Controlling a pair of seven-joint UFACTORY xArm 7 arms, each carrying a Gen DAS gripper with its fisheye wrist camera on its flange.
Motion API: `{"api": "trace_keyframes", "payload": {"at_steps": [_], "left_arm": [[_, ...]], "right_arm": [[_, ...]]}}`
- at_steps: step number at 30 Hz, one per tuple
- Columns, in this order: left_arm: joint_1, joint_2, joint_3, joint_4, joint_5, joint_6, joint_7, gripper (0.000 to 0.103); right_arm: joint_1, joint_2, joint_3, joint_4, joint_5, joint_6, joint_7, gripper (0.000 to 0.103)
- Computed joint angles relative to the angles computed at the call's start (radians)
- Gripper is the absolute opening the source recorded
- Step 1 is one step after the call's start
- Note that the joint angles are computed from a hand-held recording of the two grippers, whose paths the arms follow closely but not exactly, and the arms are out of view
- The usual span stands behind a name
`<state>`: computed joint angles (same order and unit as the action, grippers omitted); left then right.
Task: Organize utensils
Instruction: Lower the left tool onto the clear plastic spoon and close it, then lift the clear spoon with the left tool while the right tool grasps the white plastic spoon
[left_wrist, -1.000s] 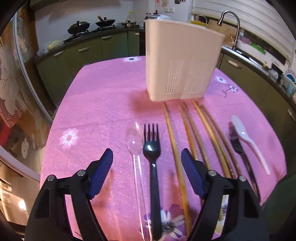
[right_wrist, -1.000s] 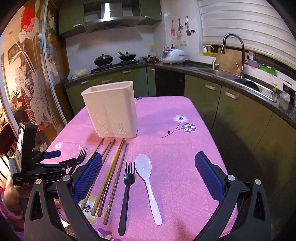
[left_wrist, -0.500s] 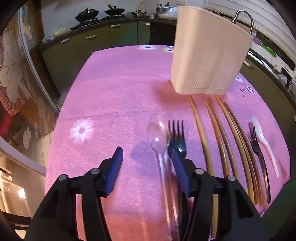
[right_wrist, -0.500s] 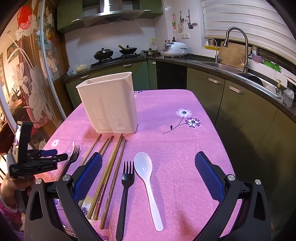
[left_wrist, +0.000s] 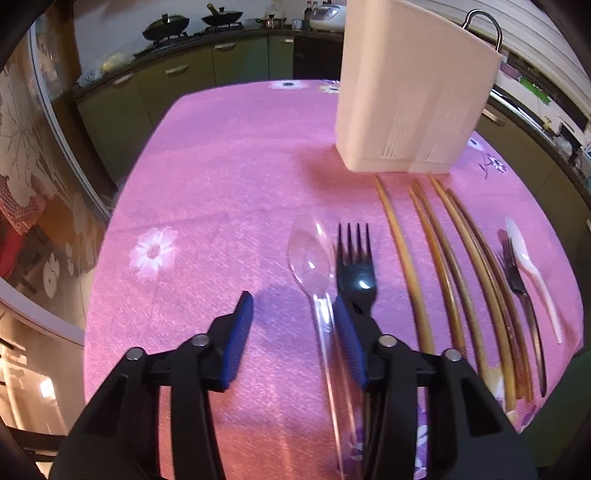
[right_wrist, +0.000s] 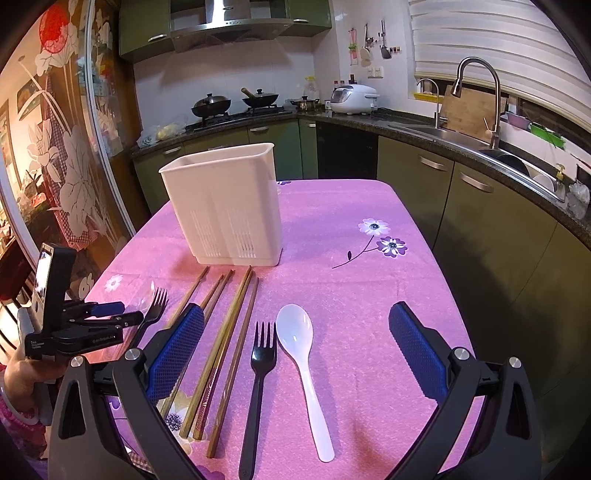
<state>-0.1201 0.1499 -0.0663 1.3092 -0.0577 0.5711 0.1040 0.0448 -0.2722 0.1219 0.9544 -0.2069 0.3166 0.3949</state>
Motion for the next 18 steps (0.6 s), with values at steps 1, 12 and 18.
{"api": "trace_keyframes", "payload": {"at_steps": [1,12,18], "left_arm": [[-0.002,0.004,0.001,0.004,0.004,-0.002,-0.007,0.037],[0.0,0.016,-0.021,0.025,-0.075,0.015,0.073,0.008],[0.003,0.009,-0.019,0.012,-0.098,0.003,0.109,0.008]], "right_arm": [[-0.001,0.0,0.001,0.001,-0.001,0.001,0.002,0.099],[0.001,0.013,-0.019,0.024,-0.011,0.048,-0.054,0.099],[0.083,0.082,-0.125,0.099,0.213,0.219,-0.442,0.099]]}}
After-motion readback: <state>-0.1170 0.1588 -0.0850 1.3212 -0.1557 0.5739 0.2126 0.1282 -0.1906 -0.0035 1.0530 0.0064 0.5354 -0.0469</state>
